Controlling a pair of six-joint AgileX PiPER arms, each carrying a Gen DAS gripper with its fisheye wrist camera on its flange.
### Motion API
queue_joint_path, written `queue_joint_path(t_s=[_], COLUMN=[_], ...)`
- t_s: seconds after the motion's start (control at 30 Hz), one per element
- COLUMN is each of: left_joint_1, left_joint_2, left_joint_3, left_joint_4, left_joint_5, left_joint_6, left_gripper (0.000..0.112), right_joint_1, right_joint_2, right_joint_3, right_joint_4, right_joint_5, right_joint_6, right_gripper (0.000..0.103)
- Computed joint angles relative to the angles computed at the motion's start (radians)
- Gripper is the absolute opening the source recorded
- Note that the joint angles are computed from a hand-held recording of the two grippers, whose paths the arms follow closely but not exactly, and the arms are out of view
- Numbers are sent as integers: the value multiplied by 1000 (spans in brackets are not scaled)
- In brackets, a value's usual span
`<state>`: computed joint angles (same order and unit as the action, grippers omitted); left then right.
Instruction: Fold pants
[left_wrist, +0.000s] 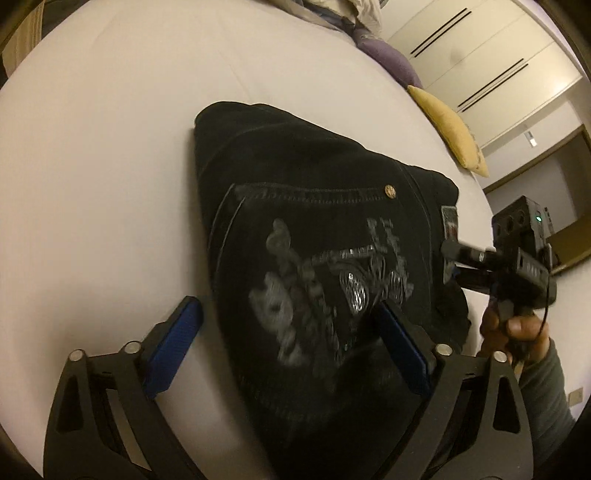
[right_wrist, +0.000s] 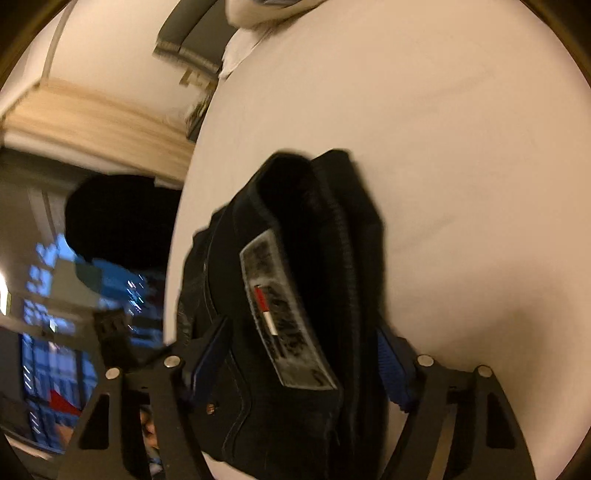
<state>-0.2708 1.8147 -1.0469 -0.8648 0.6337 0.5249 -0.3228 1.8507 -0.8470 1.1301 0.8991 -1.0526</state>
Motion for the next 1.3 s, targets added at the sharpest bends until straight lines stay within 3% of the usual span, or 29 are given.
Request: queue_joint_path(t_s=[0.07,0.2,0.3,0.37,0.57,0.83,1.17,1.3], left_joint_1=[-12,-66,-68,-42,38,198,314,250], left_joint_2=[20,2,-17,-37,-141,-103,207,400], left_joint_3=[-41,-53,-45,-40,-42,-262,-566,-735], left_joint_4=[41,183,187,149,184,304,375,476], left_joint_5=[17,-29,-38,-18,27,98,134,115], left_joint_6=[-70,-212,-229,-195,-174,-167,-129,-249], left_gripper=[60,40,25,21,19,19,19,22], right_joint_1=[27,72,144,164,228,342,415,389], right_joint_2=[-9,-74,-124,-156,-192,55,489,551], right_joint_3=[-1,21,12,4,-118,-491,-1042,-1027], right_joint_4=[-12,-47,-100,-134,-140,-84,-219,-176], right_joint_5=[-37,-108,-180,-197,-140,-95,-31,-51], right_joint_6=[34,66,150,184,255,331,600,566], right_gripper=[58,39,29,24,21,21,21,24])
